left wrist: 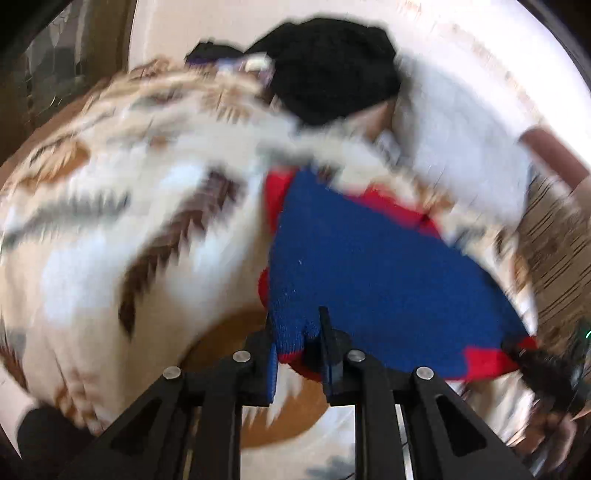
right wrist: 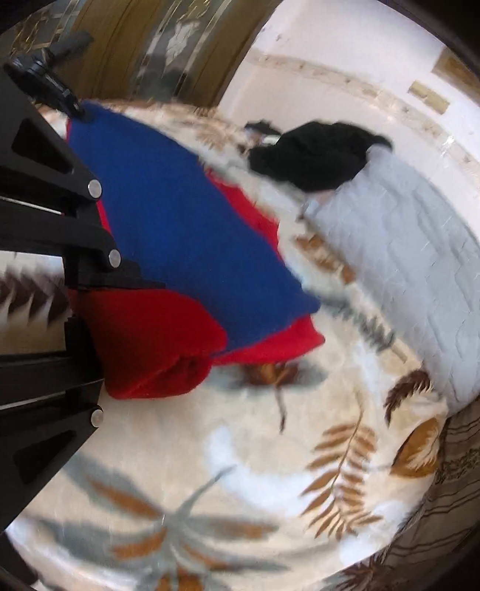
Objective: Fold small clothes
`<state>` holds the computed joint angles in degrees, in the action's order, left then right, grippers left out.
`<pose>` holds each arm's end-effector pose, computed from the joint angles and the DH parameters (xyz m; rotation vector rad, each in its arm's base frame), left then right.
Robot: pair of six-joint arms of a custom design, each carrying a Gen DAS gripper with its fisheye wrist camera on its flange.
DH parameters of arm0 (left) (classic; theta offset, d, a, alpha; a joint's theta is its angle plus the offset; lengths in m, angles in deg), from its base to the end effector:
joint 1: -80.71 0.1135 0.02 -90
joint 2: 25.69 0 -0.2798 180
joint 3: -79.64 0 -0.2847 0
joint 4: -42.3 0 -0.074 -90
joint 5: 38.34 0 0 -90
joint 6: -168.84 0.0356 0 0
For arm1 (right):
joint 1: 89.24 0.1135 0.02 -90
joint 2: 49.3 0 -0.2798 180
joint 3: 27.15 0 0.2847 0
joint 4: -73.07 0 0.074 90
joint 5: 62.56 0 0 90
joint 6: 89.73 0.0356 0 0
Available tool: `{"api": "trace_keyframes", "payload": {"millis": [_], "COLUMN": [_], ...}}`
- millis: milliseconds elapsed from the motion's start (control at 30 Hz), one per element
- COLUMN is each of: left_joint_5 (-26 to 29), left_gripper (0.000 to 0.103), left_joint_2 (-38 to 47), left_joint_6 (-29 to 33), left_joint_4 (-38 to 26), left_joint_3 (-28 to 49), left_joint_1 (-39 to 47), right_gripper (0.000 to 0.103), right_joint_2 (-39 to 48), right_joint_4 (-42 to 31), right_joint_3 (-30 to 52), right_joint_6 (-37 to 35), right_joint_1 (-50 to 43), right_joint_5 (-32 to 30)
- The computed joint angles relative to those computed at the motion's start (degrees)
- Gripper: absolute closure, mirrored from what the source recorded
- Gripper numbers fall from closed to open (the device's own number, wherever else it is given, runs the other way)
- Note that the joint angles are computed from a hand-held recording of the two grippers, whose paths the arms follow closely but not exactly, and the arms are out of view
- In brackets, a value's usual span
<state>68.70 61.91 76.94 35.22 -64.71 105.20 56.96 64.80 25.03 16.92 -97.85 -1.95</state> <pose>0.2221 0.0897 0.0762 -0.4784 2.5034 -0.2359 0.3132 -0.0297 0.0585 0.4059 2.5807 0.7270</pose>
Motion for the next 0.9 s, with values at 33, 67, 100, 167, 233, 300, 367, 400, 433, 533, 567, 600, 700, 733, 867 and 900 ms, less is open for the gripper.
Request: {"api": "trace_keyframes", "payload": {"millis": [33,67,100,167,233,300,367,400,433,533,567,600,700,733,867,900], "left_joint_5": [-1.8,-2.9,1.1,2.1,2.7,2.1,2.9,3.6,4.2,5.4,5.5,3.6,0.1,-0.5,1.6,2.6], "left_gripper": [0.077,0.075,0.072,0.052,0.036,0.030,0.030,0.030,0.030,0.030,0.030,0.030,0.030,0.030,0.053,0.082], "left_joint_2": [6.1,10.4,11.9,9.0,5.3,3.8,5.6,7.5,8.7,14.9,17.8,21.1,27.4,29.5,32.2,32.0], "left_joint_6": [-0.1,-0.8,0.9,1.4,2.7,3.8,4.3,4.7,4.9,4.5,4.4,4.2,3.5,3.0,4.4,5.5], "left_joint_4": [2.6,2.9,7.6,4.0,4.5,5.7,4.4,2.9,2.3,0.6,-0.3,-1.7,-4.7,-5.7,-5.8,-7.4], "left_joint_3": [1.1,2.5,1.5,2.7,3.5,4.6,8.1,10.5,11.8,17.7,20.3,23.8,30.0,32.1,34.7,35.3], "left_joint_1": [-1.3,-1.4,0.8,1.7,2.6,3.1,3.7,3.7,3.8,1.8,1.0,-0.5,-2.7,-3.0,-3.0,-3.1], "right_gripper": [0.088,0.081,0.077,0.057,0.019,0.019,0.019,0.019,0.019,0.019,0.019,0.019,0.019,0.019,0.048,0.087], "right_joint_2": [2.9,5.5,5.7,1.9,-2.3,-4.8,-5.4,-5.0,-4.4,2.5,5.2,8.5,16.2,18.0,23.6,23.3], "right_joint_4": [-0.7,-1.3,0.7,-0.1,-0.4,-2.4,-3.4,-3.7,-4.6,-6.9,-7.3,-7.7,-11.6,-12.7,-19.8,-20.6], "right_joint_3": [0.7,1.5,0.2,-1.5,-3.3,-2.8,-1.6,-0.5,0.9,9.4,12.7,16.6,26.3,28.5,36.9,37.3], "right_joint_6": [-0.8,-1.4,-1.7,-4.5,-6.1,-8.3,-8.5,-9.0,-9.4,-8.8,-8.4,-8.1,-8.4,-8.8,-13.6,-14.0], "right_joint_1": [-1.4,-2.6,-4.9,-6.5,-8.3,-9.6,-10.7,-10.8,-10.6,-7.7,-6.6,-5.5,-3.2,-2.7,1.1,2.0], "right_joint_5": [-1.1,-2.8,-6.5,-6.7,-5.4,-4.8,-4.1,-4.0,-4.3,-7.3,-5.8,-3.9,-1.9,-1.7,0.2,2.3]}}
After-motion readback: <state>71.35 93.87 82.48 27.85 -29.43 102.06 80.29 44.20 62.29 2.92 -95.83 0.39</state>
